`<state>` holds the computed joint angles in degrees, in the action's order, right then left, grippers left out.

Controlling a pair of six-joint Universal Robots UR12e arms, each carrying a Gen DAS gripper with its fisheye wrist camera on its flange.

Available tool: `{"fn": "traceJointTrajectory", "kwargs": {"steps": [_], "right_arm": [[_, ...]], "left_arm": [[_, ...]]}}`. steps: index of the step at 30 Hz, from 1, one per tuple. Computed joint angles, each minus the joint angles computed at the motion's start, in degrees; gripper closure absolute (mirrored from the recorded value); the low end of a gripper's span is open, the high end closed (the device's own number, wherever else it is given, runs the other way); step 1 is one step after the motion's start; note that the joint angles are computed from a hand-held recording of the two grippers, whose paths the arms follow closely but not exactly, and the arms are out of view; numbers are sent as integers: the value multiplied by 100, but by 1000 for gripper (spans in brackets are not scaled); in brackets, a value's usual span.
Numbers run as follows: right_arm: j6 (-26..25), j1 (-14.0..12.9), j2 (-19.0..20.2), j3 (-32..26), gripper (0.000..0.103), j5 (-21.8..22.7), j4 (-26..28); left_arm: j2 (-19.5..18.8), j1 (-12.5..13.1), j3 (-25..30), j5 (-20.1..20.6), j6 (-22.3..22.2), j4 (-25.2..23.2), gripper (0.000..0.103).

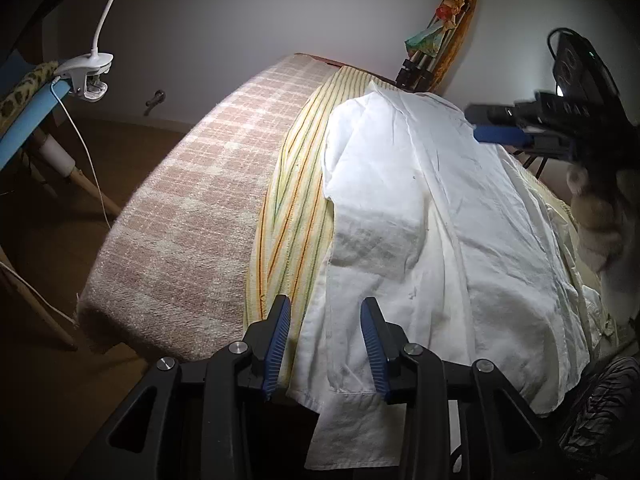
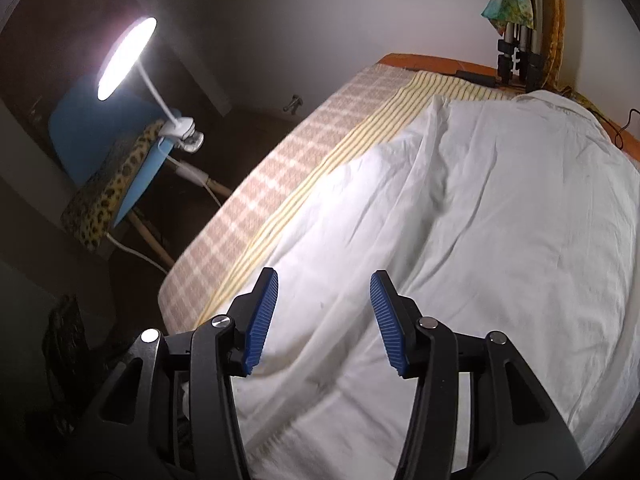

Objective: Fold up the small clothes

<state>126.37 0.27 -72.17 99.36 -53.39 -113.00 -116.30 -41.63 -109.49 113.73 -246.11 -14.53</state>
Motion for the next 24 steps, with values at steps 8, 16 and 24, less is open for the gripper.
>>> {"fn": "traceJointTrajectory", "kwargs": {"steps": [8, 16, 24], "right_arm": [[1241, 580, 640, -728, 47, -124, 103], [1866, 997, 971, -883, 47, -1012, -212], [2309, 1244, 1196, -1019, 34, -1636, -506]], "left_arm": [[-42, 95, -102, -349, -15, 444, 73], [-43, 175, -238, -621, -53, 817, 87], [-104, 190, -235, -880, 100, 1185, 103]]}}
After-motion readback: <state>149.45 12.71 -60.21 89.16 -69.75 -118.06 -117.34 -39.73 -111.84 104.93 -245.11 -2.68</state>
